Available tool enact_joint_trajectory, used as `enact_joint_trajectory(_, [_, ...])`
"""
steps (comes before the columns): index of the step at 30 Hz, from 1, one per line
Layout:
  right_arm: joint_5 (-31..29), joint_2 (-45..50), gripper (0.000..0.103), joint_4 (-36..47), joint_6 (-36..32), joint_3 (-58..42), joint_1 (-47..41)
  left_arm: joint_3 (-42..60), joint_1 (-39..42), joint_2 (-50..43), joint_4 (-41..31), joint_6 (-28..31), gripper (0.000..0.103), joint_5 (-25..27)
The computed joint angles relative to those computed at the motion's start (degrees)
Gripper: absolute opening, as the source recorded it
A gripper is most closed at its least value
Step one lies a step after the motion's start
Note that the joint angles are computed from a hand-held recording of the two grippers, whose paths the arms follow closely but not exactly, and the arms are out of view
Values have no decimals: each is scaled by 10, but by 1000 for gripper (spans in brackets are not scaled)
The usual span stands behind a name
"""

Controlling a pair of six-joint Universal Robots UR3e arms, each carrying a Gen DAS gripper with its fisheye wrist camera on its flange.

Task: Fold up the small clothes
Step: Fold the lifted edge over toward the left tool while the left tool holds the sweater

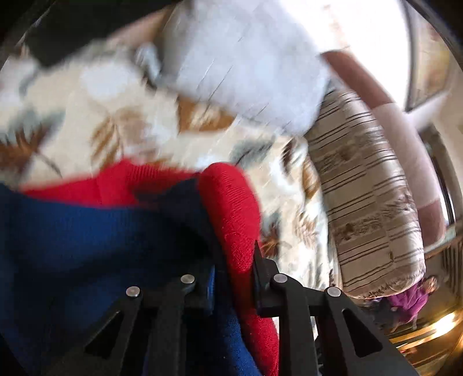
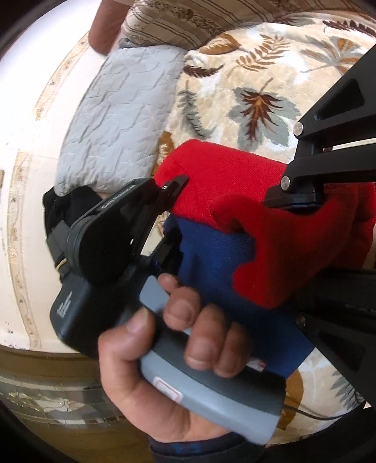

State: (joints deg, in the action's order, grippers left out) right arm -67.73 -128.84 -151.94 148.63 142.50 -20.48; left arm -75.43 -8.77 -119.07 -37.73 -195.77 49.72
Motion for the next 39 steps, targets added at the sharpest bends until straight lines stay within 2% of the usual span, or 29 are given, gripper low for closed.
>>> enact_joint_trajectory(2, [1,-13,17,2,5,-11,22,-71,11,70,49,35,20,13])
enact_joint_trajectory(4, [-29,18,17,-39,31,-24,85,-146,43,134,70,73,21,21])
enact_joint_trajectory(6, [-68,116,17,-91,62,-49,163,-198,78,166,57,113,21,47])
enact_joint_trajectory(7, [-84,172,17,-110,71,-62,192,-208,91,162,37,116,21,63])
enact_joint_trajectory(9, [-111,278,17,-115,82,-94,241,-219,100,141,-5,118,17,127])
enact_joint_trajectory(10, [-131,306,17,-140,94,-96,263,-243,111,137,9,118,18,126])
enact_joint_trajectory(11, [-158,317,17,-171,98,-93,289,-265,122,146,33,114,17,106])
enact_joint_trajectory(14, [-133,272,16,-118,115,-121,279,-260,117,178,49,116,16,106])
enact_joint_trajectory(18, [-119,233,16,-103,143,-157,286,-271,149,245,66,147,15,64])
enact_joint_trajectory(21, [-133,276,16,-138,165,-165,322,-308,174,275,68,187,16,77])
enact_joint_trajectory(24, [-140,373,17,-146,169,-181,346,-329,190,232,31,194,16,127])
enact_joint_trajectory(25, [-138,395,17,-149,171,-181,348,-346,192,223,44,192,16,133])
enact_joint_trajectory(26, [-143,400,17,-175,172,-170,352,-374,204,233,76,189,16,115])
enact_joint_trajectory(27, [-147,389,17,-176,172,-168,356,-378,208,248,77,187,16,105])
enact_joint_trajectory(29, [-128,361,17,-159,181,-178,343,-364,200,260,82,189,15,102])
enact_joint_trajectory(32, [-131,334,17,-168,197,-188,346,-346,196,279,105,184,15,95])
enact_joint_trajectory(35, [-122,374,21,-163,196,-200,349,-337,188,250,95,196,16,139])
enact_joint_trajectory(36, [-118,406,24,-173,194,-195,352,-336,183,223,84,192,21,171])
enact_joint_trajectory(37, [-96,439,32,-173,170,-201,345,-354,192,213,87,182,41,180])
enact_joint_trajectory(38, [-100,448,33,-213,157,-183,348,-387,207,221,116,171,49,169])
enact_joint_trajectory(39, [-104,432,36,-250,144,-154,352,-417,229,240,131,165,53,147])
